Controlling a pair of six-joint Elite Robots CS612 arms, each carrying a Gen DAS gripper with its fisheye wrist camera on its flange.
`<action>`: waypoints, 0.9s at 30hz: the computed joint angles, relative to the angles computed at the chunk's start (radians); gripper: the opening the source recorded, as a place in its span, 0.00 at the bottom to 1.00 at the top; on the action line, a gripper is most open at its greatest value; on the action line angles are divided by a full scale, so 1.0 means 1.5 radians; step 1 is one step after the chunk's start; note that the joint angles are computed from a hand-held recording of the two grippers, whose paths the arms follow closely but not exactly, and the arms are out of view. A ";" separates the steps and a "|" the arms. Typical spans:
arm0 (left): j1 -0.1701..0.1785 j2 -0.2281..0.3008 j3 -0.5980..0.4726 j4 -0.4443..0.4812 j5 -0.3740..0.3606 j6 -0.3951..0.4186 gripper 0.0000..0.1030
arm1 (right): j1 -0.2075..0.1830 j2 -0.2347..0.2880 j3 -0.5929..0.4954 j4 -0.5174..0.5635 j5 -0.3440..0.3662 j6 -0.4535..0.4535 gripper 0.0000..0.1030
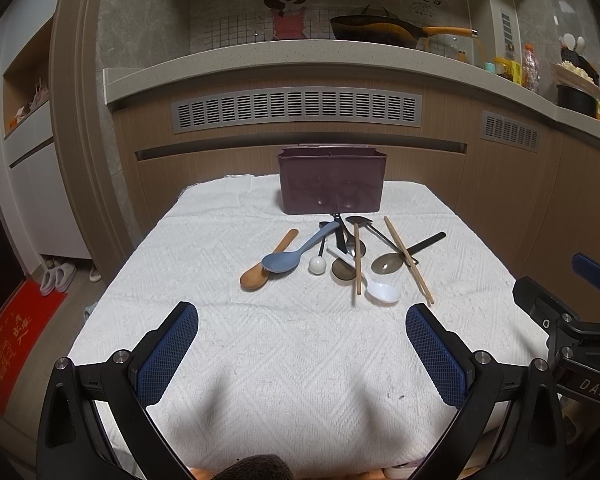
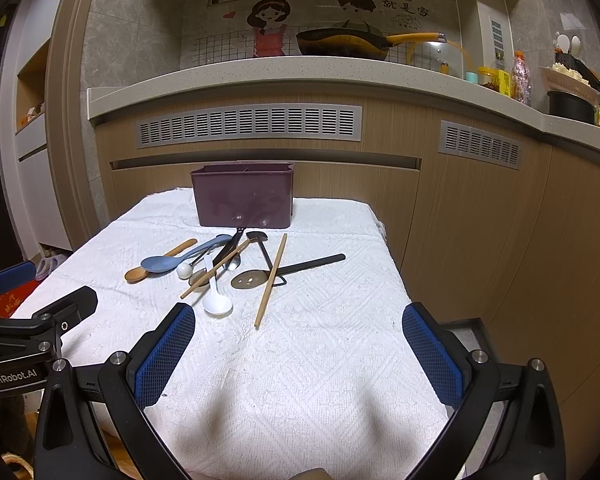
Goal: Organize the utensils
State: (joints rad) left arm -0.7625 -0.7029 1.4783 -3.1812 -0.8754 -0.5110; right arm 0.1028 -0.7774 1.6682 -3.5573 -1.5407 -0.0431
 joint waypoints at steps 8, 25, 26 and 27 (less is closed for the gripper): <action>0.000 0.000 0.000 0.001 0.000 -0.001 1.00 | 0.001 0.000 0.000 -0.001 -0.002 0.000 1.00; 0.016 0.006 -0.023 0.010 -0.057 0.017 1.00 | 0.000 0.010 -0.030 0.016 -0.016 0.005 1.00; 0.019 0.009 -0.028 0.010 -0.068 0.023 1.00 | -0.001 0.012 -0.038 0.027 -0.014 0.008 1.00; 0.022 0.011 -0.035 0.012 -0.076 0.029 1.00 | -0.001 0.014 -0.044 0.032 -0.014 0.009 1.00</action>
State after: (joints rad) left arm -0.7289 -0.6860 1.4265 -3.1636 -0.9892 -0.4682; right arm 0.1012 -0.7570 1.6025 -3.5090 -1.5616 -0.0301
